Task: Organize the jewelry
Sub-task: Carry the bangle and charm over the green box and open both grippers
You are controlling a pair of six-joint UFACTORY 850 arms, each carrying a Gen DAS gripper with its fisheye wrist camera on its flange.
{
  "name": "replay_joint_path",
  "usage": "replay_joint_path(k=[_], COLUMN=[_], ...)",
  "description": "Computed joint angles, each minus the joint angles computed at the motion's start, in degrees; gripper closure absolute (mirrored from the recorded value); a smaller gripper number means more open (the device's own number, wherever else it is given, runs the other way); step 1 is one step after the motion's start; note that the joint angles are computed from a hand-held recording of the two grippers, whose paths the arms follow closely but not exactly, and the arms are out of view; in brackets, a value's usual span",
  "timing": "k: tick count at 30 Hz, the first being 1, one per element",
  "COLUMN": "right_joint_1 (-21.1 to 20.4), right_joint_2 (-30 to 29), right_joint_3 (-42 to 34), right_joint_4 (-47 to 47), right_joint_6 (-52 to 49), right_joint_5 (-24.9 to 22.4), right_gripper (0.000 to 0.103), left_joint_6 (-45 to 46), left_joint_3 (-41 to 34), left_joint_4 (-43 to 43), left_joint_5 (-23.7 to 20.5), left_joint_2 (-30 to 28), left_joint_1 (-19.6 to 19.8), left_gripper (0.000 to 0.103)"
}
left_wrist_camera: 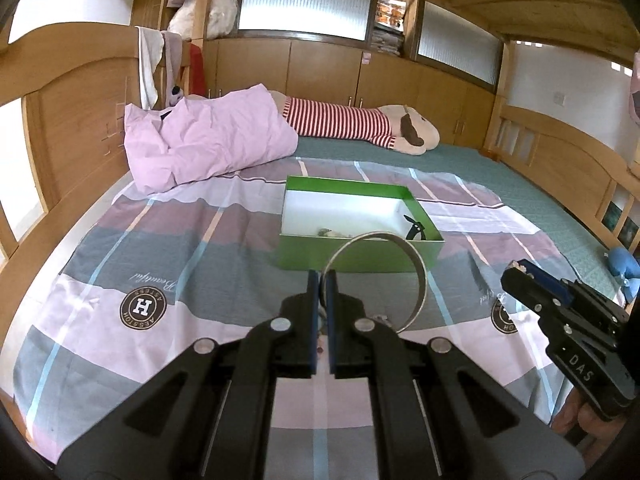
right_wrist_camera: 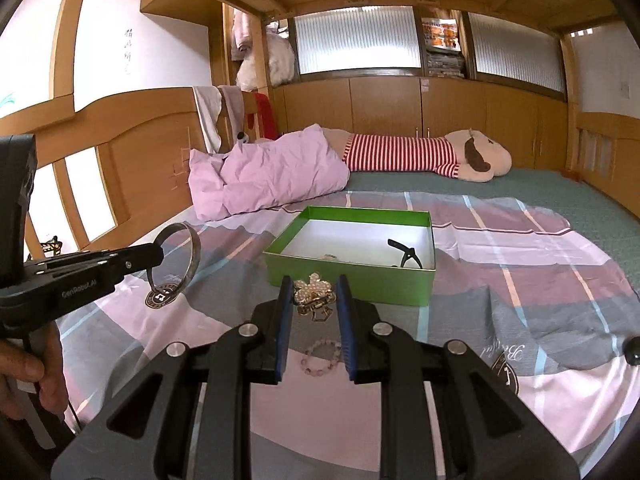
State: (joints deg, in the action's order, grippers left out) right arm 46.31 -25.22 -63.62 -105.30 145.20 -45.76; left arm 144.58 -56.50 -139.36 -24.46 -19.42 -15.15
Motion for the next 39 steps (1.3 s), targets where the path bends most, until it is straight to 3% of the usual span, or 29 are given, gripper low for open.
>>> replay_joint_path(k=[33,39], right_joint_1=[-0.4,-3.9], right_joint_2=[0.6,-0.4], right_joint_3=[1.0,-2.4], right_joint_4=[1.3,-0.6], right_joint_6=[0.4,-2.7], right_joint_5=[-1.3,1.0], right_gripper=[0.081,0.081], left_joint_6=[-0.1,-3.8], left_joint_3=[-0.7,-6.8], left_joint_4=[0.7,3.0], left_joint_5=[1.1,3.3], left_joint_2=[-1.1,-5.0], left_joint_1=[-1.1,-1.6], left_gripper=[0.099,0.099])
